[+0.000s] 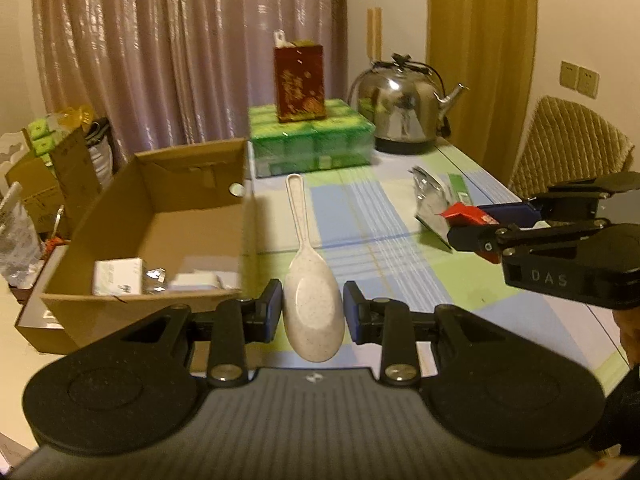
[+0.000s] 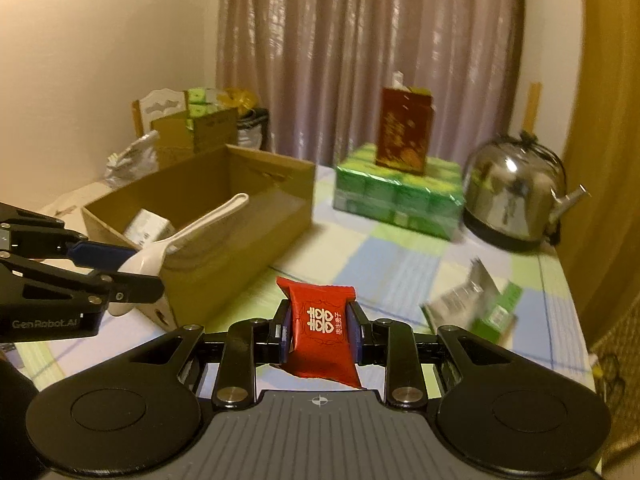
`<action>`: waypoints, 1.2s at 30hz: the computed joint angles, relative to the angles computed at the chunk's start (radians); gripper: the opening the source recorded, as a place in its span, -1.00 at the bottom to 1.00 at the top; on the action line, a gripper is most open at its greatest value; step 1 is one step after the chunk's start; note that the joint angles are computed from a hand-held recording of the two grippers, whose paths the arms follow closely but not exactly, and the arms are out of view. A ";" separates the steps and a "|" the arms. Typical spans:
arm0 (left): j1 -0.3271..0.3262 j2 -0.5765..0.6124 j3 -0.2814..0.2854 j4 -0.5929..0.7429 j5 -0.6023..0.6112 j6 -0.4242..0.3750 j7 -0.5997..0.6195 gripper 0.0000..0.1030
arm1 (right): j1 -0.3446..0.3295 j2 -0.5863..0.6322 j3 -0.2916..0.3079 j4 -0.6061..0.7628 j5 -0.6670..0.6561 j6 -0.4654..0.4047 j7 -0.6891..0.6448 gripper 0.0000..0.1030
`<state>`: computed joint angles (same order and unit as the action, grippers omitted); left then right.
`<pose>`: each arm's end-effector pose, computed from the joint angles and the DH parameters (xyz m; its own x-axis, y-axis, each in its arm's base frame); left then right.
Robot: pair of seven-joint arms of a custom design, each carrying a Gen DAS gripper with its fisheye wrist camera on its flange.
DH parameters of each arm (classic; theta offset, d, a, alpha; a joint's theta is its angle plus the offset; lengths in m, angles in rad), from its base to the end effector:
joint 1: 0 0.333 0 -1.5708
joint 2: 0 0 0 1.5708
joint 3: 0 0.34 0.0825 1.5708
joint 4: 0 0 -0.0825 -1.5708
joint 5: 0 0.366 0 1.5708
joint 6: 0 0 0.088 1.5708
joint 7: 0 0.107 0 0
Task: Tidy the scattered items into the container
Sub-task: 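Carry red packet and white spoon toward the cardboard box with both tools, then lower white spoon into cardboard box and open left tool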
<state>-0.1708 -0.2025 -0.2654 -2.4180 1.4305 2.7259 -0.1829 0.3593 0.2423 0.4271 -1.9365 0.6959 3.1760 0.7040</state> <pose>0.4046 -0.2334 0.4473 0.0943 -0.9946 -0.0433 -0.5791 -0.0195 -0.8150 0.5041 0.3871 0.5069 0.7485 -0.6606 0.0571 -0.3157 -0.4309 -0.8454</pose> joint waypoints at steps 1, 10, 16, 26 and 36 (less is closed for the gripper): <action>0.002 -0.010 0.003 -0.005 -0.002 -0.003 0.006 -0.47 | 0.005 0.007 0.002 0.013 -0.005 -0.002 -0.002 -0.52; 0.064 -0.083 0.034 -0.045 0.003 -0.006 0.045 -0.47 | 0.073 0.100 0.002 0.170 -0.077 -0.031 0.023 -0.52; 0.123 -0.101 0.067 -0.056 0.027 0.031 0.057 -0.47 | 0.128 0.177 -0.025 0.281 -0.147 -0.063 0.075 -0.52; 0.203 -0.059 0.124 -0.030 0.107 0.115 0.043 -0.47 | 0.229 0.318 -0.106 0.491 -0.265 -0.152 0.202 -0.52; 0.250 0.008 0.179 0.011 0.186 0.207 0.001 -0.47 | 0.286 0.446 -0.163 0.693 -0.335 -0.237 0.314 -0.52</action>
<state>0.0789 -0.1948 -0.0868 -2.4072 1.6160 2.9326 -0.1823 0.6452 0.6885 0.2639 -1.2434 0.3607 2.9392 1.0179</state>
